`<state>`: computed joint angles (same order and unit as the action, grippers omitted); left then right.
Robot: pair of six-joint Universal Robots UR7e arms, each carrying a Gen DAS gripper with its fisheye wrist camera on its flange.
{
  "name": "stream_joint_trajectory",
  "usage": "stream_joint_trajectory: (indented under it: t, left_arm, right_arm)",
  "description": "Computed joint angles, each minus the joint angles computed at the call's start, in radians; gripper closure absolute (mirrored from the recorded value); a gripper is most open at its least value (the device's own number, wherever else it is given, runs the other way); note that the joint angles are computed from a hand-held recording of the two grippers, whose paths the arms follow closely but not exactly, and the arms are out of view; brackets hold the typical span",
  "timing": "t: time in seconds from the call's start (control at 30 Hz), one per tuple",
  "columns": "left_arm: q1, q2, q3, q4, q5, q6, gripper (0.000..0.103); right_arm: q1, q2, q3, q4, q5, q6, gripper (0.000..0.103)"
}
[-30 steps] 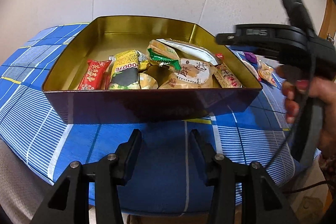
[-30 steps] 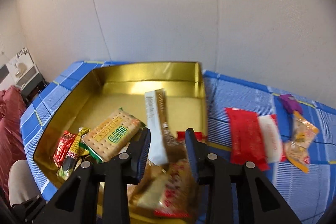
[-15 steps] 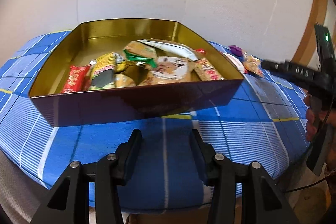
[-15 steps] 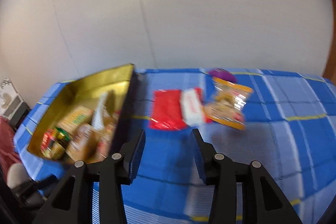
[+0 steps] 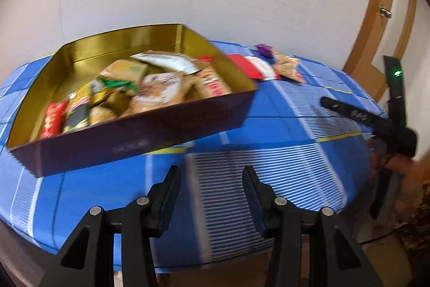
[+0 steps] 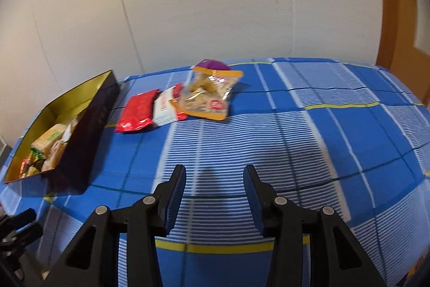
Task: Organize snacks
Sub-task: 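Move both grippers back toward the remaining snacks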
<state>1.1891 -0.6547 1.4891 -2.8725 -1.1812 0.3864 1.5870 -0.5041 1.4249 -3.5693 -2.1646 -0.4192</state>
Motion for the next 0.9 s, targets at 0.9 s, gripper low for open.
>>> stream_joint_trajectory:
  t: [0.9]
  left_arm:
    - [-0.116,0.555,-0.995,0.579,0.182,-0.187,0.049]
  right_arm:
    - [-0.023,-0.024,0.04,-0.104,0.043,0.086,0.048]
